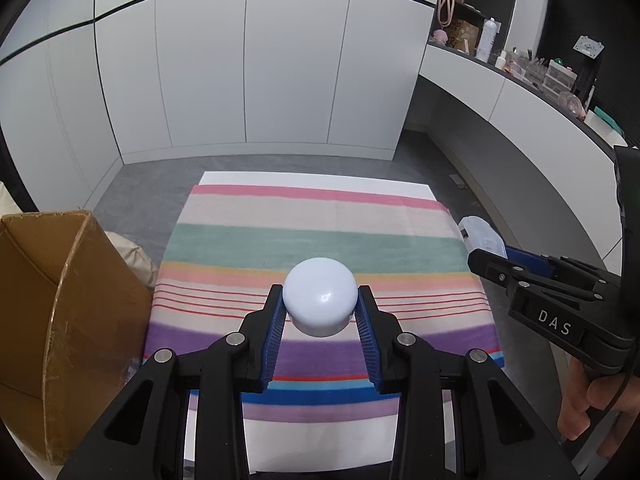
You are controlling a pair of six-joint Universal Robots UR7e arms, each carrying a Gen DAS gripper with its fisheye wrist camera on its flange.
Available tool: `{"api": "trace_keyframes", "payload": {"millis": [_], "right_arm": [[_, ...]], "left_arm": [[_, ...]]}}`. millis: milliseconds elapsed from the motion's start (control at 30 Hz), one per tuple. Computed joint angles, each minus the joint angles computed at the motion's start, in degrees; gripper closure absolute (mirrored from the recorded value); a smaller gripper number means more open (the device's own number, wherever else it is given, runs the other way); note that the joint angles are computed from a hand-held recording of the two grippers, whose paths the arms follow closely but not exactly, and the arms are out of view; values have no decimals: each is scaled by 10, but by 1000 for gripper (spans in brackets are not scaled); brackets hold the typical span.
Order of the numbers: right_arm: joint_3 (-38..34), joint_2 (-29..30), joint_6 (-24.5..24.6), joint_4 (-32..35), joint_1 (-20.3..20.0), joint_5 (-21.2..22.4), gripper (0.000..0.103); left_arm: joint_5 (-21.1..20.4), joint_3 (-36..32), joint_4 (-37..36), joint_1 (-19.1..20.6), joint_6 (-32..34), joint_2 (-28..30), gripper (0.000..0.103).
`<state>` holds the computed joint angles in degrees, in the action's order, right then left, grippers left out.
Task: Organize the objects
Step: 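Carry the white jar with the left tool and pale container with the right tool toward the box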
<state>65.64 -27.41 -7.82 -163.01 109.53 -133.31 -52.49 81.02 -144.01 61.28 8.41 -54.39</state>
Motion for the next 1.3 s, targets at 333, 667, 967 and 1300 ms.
{"api": "trace_keyframes", "payload": {"millis": [333,667,967,1300], "right_arm": [[-36,29,-13,7,10,-7,63],[-76,56,-23,26,19,1,63],[-103,77,-28,38,25,5,63],[-144,105,-36,54,34,10,63]], "left_arm": [[7,-7,-5,13,-5,-9,68],[20,-3,-7,22,-11,-23,68],[23,-6,-7,28,-14,-31,68],[26,-2,-13,32,-14,-50,68]]}}
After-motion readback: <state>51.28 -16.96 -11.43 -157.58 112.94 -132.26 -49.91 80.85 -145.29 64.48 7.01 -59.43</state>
